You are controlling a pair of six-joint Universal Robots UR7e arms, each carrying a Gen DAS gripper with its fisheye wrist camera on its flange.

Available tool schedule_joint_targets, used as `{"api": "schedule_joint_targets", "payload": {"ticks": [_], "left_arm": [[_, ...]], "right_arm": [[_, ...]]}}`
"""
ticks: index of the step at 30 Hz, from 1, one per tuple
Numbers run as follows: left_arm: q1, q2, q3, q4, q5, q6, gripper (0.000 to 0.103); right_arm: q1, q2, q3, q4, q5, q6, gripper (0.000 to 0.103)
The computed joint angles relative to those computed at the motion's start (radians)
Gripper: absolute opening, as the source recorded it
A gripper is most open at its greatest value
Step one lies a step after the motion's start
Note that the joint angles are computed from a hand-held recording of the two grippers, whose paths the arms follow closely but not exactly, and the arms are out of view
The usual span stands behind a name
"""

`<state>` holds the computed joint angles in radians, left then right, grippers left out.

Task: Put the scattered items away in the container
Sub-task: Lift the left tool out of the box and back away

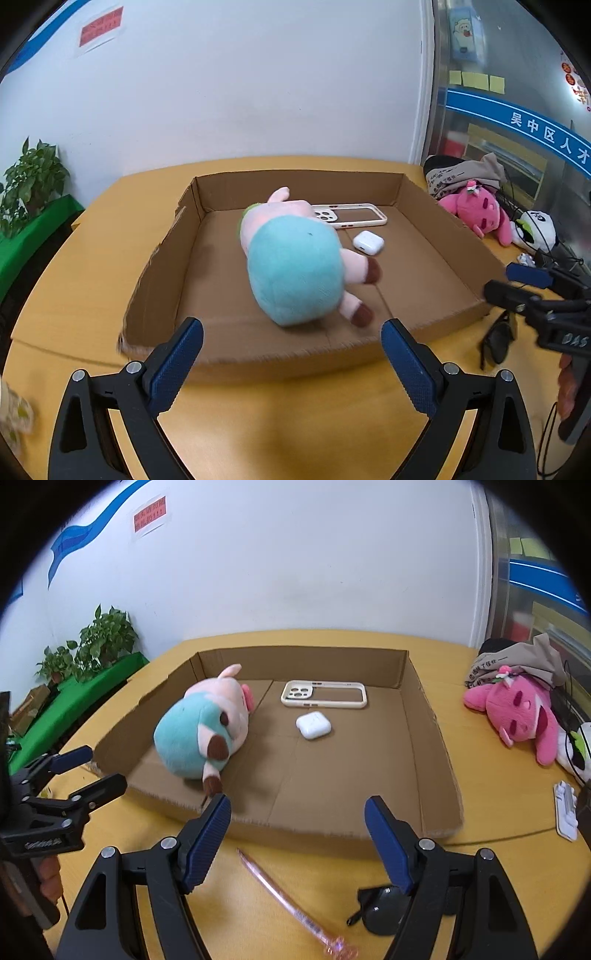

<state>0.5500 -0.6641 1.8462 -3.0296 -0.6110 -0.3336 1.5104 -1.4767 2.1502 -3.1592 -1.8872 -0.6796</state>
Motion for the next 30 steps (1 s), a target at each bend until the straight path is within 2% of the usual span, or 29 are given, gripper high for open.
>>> {"api": "schedule_joint_targets", "payload": {"ticks": [2, 9, 15, 30], "left_arm": [[-0.026, 0.004, 0.012, -0.019, 0.017, -0.008, 0.102], [-0.071, 0.000, 0.027, -0.023, 0.015, -0.040, 0.102], [-0.086, 0.008, 0.030, -0.039, 0.034, -0.098, 0.102], [-0.099, 0.007, 0.055, -0.036, 0.045, -0.142, 0.102]], "right_arm": [[0.002, -0.008, 0.016, -0.014, -0.006, -0.004, 0.075], [0.012, -0.040, 0.061, -0.077, 0.003, -0.046, 0.075], [0.009, -0.057, 0.082, -0.105, 0.006, -0.079, 0.075], [-0.014, -0.079, 0.107, -0.084, 0.040, -0.078, 0.075]]}}
